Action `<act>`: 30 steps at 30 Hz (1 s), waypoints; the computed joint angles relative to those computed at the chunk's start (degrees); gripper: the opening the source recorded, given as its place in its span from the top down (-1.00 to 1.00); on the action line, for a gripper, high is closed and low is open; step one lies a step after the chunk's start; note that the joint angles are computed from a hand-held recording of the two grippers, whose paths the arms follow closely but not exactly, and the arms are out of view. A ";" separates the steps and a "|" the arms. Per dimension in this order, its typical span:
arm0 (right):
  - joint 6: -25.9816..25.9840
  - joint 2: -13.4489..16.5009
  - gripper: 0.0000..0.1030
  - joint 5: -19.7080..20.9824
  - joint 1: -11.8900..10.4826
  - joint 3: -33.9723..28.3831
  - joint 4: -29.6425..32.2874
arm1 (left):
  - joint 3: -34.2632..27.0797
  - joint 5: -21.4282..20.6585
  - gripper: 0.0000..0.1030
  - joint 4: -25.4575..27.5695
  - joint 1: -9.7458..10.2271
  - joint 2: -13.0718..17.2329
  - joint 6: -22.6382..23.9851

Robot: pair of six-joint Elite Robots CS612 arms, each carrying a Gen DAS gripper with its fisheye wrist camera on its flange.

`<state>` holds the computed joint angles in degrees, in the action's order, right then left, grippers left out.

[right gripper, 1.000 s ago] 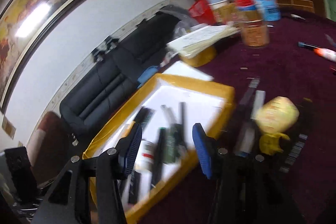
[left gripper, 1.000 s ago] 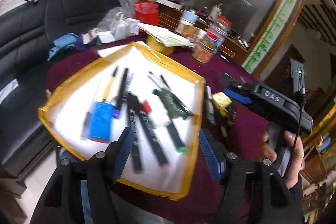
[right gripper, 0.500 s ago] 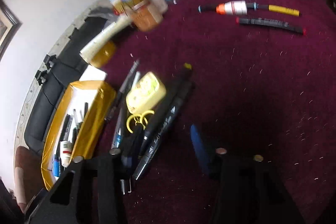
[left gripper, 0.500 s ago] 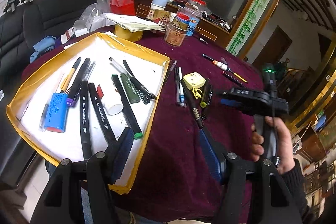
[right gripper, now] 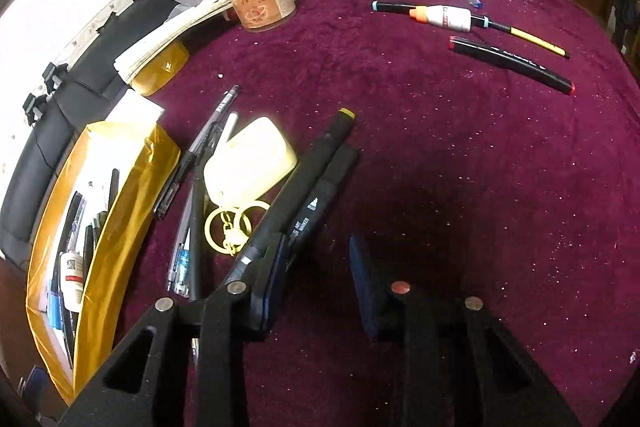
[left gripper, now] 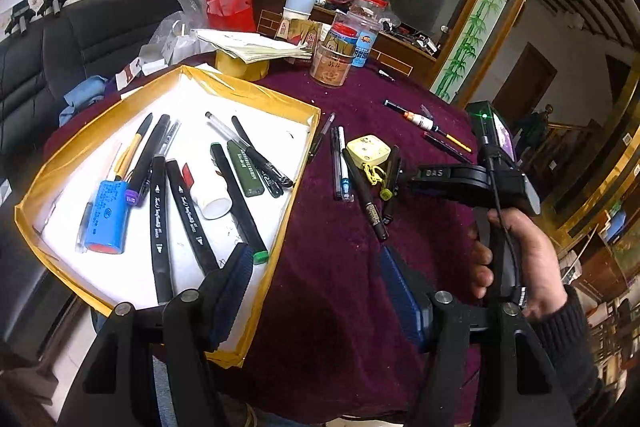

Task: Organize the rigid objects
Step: 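Move both tools back over the pens beside the tape measure, then grasp a black marker with the left tool while the right tool grasps a black pen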

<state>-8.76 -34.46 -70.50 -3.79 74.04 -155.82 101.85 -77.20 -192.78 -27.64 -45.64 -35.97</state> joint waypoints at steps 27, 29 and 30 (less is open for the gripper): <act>1.14 0.57 0.71 7.53 -5.12 2.34 -6.29 | -18.38 -10.61 -0.35 18.81 0.66 6.82 10.48; 2.49 0.68 0.71 8.48 -5.55 2.19 -5.80 | -23.19 -10.89 -0.35 23.64 0.66 9.03 10.68; 3.20 0.72 0.71 9.00 -5.71 2.17 -5.85 | -26.44 -10.65 -0.35 26.55 0.56 10.58 11.04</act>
<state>-5.55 -33.74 -61.50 -9.50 76.21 -161.67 75.41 -87.85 -166.24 -27.08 -35.06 -24.93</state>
